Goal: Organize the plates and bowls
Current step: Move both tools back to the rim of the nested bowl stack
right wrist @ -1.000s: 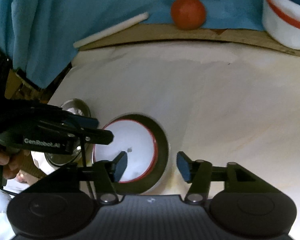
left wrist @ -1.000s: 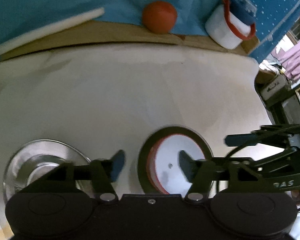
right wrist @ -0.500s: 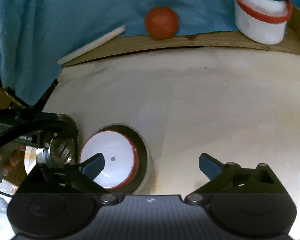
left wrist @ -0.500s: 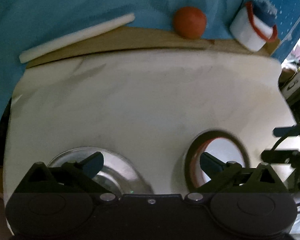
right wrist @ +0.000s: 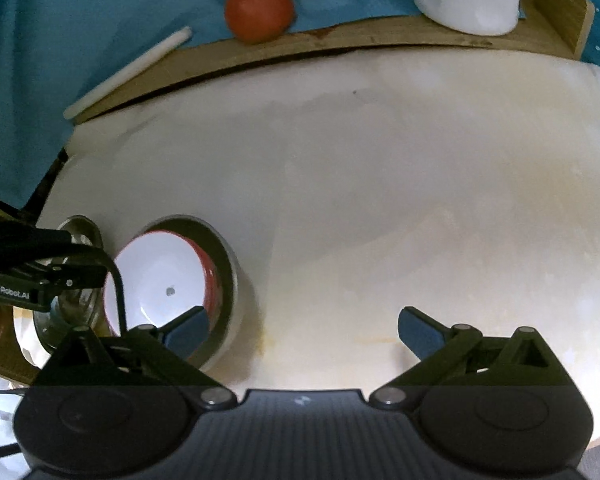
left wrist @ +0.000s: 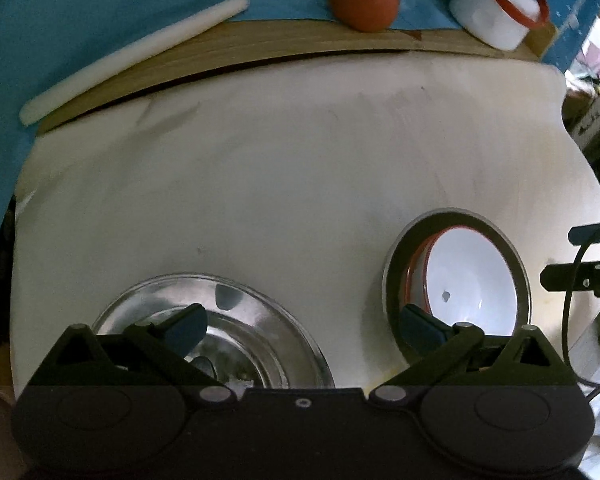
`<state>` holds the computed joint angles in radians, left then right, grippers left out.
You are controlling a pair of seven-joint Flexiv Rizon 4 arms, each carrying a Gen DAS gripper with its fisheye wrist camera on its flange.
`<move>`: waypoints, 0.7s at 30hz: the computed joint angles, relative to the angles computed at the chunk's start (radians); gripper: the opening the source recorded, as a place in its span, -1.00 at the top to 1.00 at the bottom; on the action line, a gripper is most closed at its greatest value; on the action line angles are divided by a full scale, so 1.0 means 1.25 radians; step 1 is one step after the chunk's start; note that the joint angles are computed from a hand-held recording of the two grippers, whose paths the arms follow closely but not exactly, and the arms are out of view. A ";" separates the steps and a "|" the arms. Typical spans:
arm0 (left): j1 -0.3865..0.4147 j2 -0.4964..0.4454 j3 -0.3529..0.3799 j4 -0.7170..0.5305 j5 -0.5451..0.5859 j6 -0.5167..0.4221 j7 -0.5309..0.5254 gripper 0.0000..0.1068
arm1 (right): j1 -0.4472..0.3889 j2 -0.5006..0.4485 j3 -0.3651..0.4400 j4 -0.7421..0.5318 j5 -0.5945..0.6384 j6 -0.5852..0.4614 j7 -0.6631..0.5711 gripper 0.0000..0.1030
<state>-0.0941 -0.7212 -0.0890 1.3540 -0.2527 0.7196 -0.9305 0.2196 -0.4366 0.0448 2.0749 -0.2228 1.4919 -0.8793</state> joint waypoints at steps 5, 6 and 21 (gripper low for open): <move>-0.012 -0.004 0.001 -0.003 0.028 0.012 0.039 -0.91 | 0.014 0.004 -0.009 0.006 -0.002 -0.016 0.024 -0.99; -0.014 -0.004 0.002 -0.002 0.032 0.016 0.045 -0.91 | 0.012 0.004 -0.007 0.008 -0.002 -0.016 0.024 -0.99; -0.030 -0.008 0.010 -0.003 0.067 0.039 0.104 -0.91 | 0.007 -0.009 0.003 -0.007 -0.004 -0.039 0.026 -0.99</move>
<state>-0.1319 -0.7318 -0.0765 1.3506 -0.1685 0.7677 -0.7999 0.2285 -0.4476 0.0491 2.0657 -0.2282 1.4433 -0.8468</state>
